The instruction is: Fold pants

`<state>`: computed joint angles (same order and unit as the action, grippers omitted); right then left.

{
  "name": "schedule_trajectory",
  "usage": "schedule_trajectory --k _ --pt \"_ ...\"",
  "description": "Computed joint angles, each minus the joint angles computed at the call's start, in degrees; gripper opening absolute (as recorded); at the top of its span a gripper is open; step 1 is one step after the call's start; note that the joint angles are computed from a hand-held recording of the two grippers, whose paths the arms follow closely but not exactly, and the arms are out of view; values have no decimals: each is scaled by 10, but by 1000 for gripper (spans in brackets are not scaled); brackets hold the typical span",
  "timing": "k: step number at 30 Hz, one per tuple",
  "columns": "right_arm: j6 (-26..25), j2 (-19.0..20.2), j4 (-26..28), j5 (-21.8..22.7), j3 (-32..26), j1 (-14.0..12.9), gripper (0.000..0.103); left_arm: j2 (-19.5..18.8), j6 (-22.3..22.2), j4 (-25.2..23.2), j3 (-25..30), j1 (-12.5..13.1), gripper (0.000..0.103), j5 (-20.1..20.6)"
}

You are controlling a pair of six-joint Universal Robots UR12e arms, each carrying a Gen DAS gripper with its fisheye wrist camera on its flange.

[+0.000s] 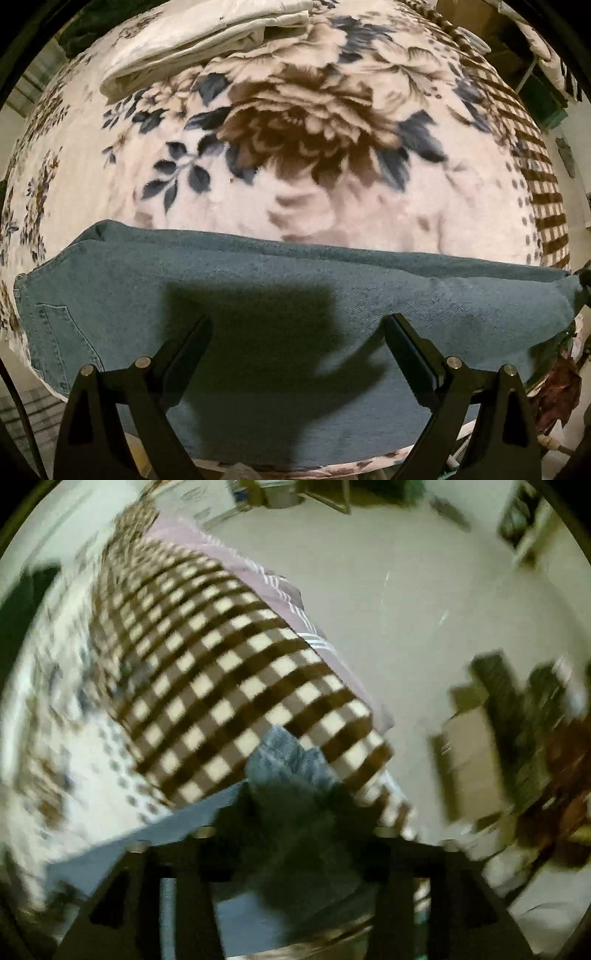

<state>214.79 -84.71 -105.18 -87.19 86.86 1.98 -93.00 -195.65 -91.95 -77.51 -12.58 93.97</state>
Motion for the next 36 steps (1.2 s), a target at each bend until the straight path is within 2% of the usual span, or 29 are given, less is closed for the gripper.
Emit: schedule_trajectory --k 2,5,8,10,11,13,14,17,19,22,24,25,26,28,29,31,32,33,35,36 --pt "37 -18 1 17 12 -8 67 2 3 2 -1 -1 96 -1" --pt "95 -47 8 61 46 -22 68 4 1 -6 0 -2 96 -9" --pt "138 -62 25 72 77 -28 68 6 -4 -11 0 -10 96 -13" --pt "157 -69 17 79 98 -31 67 7 -5 -13 -1 -18 96 -12" --pt "166 -72 1 94 112 -35 64 6 -4 -16 0 -21 96 -10" --pt "171 -71 -20 109 128 -34 45 7 -2 -21 1 -22 96 -9" --pt "163 -65 -14 91 124 -26 19 7 0 -24 1 -22 96 -8" --pt "138 -48 11 17 95 6 11 3 2 -29 3 -24 96 -6" --pt "143 -52 24 -19 83 22 10 4 5 -32 5 -24 96 -6" --pt "161 -69 41 -31 84 30 10 1 10 -34 10 -25 96 -4" --pt "142 -67 96 -3 84 23 12 6 11 -36 2 -24 96 -4" --pt "139 -68 119 21 86 13 17 8 11 -37 -1 -23 96 -5" --pt "148 -74 130 56 96 1 19 8 8 -40 0 -23 96 -7" --pt "157 -81 129 76 98 -11 19 8 7 -35 -1 -23 96 -4" --pt "156 -82 124 66 90 -8 24 10 6 -32 -2 -24 96 0" --pt "153 -83 100 64 76 -4 42 10 8 -35 3 -21 96 5" --pt "147 -77 78 80 64 -1 58 11 6 -35 3 -21 96 10" --pt "136 -71 68 99 56 3 66 10 5 -36 4 -20 96 11" --pt "54 -26 72 157 8 22 66 10 -1 -38 5 -17 96 18" --pt "5 -4 89 165 -18 33 66 9 -3 -39 5 -16 96 21"
